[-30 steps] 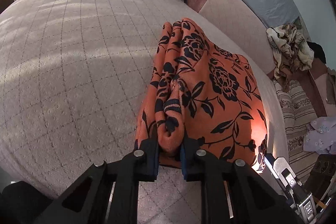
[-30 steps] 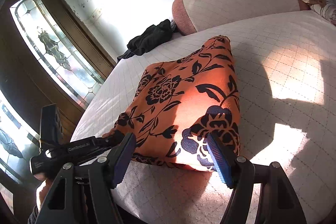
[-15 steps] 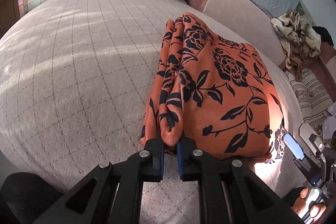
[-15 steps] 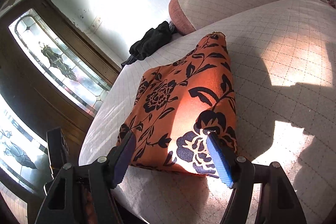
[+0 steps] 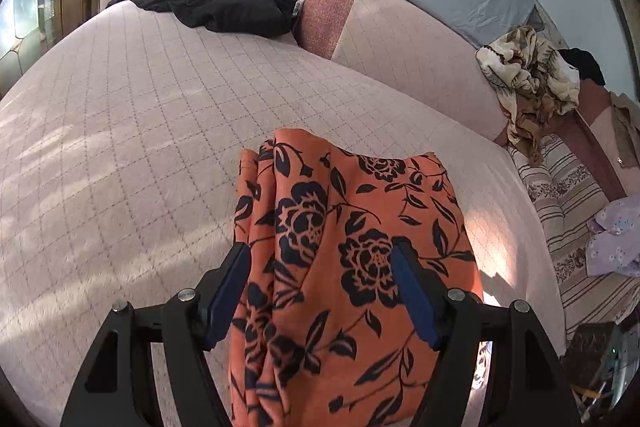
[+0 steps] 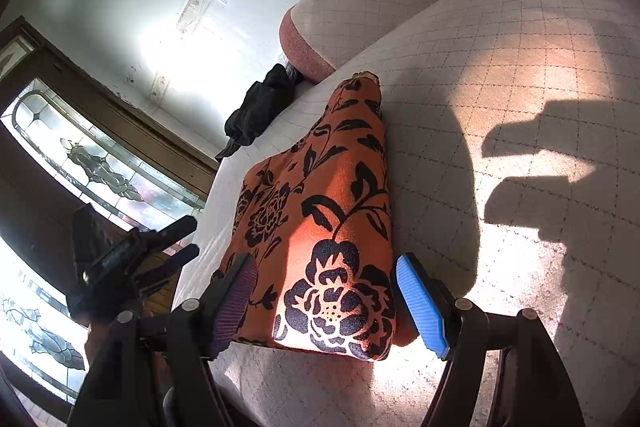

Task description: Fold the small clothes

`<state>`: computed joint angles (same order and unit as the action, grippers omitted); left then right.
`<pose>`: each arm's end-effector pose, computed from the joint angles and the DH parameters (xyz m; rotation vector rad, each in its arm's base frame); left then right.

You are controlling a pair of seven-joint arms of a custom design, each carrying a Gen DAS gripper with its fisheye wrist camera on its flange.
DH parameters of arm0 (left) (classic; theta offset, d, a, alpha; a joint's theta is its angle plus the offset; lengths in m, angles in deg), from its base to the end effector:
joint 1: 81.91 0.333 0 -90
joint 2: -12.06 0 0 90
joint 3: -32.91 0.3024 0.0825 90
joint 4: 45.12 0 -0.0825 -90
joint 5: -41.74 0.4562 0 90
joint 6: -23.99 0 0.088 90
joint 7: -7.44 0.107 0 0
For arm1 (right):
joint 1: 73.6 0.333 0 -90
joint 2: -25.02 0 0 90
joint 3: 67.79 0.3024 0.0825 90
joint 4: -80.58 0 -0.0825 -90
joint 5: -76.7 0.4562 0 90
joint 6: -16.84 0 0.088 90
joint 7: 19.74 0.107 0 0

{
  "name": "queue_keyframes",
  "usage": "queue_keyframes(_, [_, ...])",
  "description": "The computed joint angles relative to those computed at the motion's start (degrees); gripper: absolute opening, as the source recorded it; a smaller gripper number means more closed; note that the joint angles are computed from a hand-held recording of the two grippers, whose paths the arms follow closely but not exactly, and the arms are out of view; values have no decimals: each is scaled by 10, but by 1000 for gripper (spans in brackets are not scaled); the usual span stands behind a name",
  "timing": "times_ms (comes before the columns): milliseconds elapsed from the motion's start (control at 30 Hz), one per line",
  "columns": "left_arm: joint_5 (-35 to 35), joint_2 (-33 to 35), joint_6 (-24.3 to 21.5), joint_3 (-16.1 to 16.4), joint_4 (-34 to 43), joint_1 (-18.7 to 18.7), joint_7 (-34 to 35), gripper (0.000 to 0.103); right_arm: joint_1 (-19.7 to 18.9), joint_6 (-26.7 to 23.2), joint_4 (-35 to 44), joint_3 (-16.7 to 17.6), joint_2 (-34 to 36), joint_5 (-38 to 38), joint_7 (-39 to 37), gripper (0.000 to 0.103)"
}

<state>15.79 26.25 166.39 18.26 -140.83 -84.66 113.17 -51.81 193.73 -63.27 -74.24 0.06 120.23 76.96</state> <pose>0.7126 -0.2052 0.4902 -1.7413 2.2907 -1.0476 0.5111 0.0795 0.4879 -0.9848 1.8748 -0.1587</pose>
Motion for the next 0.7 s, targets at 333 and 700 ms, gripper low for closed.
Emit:
queue_keyframes(333, [84, 75, -35, -4, 77, -9, -68, 7, -4, -1, -2, -8, 6, 6, 7, 76])
queue_keyframes(700, [123, 40, 40, 3, -1, -11, -109, 6, -41, -14, 7, 23, 8, -31, 30, 76])
